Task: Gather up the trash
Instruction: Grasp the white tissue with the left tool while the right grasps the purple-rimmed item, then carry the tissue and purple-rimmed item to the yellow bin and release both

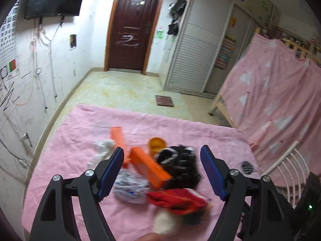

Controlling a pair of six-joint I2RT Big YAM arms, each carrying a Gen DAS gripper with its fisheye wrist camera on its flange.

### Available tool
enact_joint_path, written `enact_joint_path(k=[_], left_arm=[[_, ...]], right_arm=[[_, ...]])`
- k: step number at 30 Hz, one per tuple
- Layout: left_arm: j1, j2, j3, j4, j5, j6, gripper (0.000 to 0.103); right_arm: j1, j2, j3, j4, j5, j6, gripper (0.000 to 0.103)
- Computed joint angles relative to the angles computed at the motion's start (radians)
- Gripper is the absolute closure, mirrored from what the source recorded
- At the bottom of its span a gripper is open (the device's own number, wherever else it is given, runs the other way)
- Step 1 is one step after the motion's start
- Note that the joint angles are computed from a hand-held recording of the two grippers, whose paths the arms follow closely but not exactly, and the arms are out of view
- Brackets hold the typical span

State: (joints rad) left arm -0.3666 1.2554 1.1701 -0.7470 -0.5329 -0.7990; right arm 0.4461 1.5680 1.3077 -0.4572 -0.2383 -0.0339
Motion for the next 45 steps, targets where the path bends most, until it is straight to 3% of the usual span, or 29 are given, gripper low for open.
enact_joint_path(k=[7, 16, 18, 19, 26, 34, 36, 38, 45], left_arm=[[0.089, -0.013, -0.033, -0.056, 0.025, -0.007, 0.031], [0.188, 0.043, -0.05, -0.121, 0.129, -0.006, 0.03], [0.199, 0.057, -0.051, -0.12, 0.152, 0.002, 0.03], [0.202, 0.062, -0.053, -0.119, 0.164, 0.007, 0.03], [0.238, 0.036, -0.105, -0.074, 0.235, 0.019, 0.03], [0.27, 0.041, -0.13, -0.051, 0.28, 0.029, 0.059], [0.267, 0.042, -0.132, -0.028, 0.306, 0.046, 0.083], [0.254, 0.047, -0.124, -0.03, 0.294, 0.051, 0.09], [0.206, -0.002, -0.11, -0.057, 0.163, 0.022, 0.094]], right_arm=[[0.031, -0.001, -0.008, -0.037, -0.03, -0.036, 0.02], [0.082, 0.04, 0.024, -0.096, -0.049, -0.074, 0.02], [0.094, 0.049, 0.032, -0.106, -0.031, -0.083, 0.025], [0.1, 0.054, 0.036, -0.111, -0.023, -0.089, 0.032], [0.114, 0.087, 0.068, -0.133, -0.007, -0.103, 0.043], [0.129, 0.106, 0.083, -0.147, -0.005, -0.121, 0.07], [0.129, 0.107, 0.082, -0.144, -0.008, -0.12, 0.074], [0.125, 0.104, 0.079, -0.137, -0.013, -0.109, 0.079], [0.081, 0.061, 0.05, -0.088, -0.034, -0.083, 0.081]])
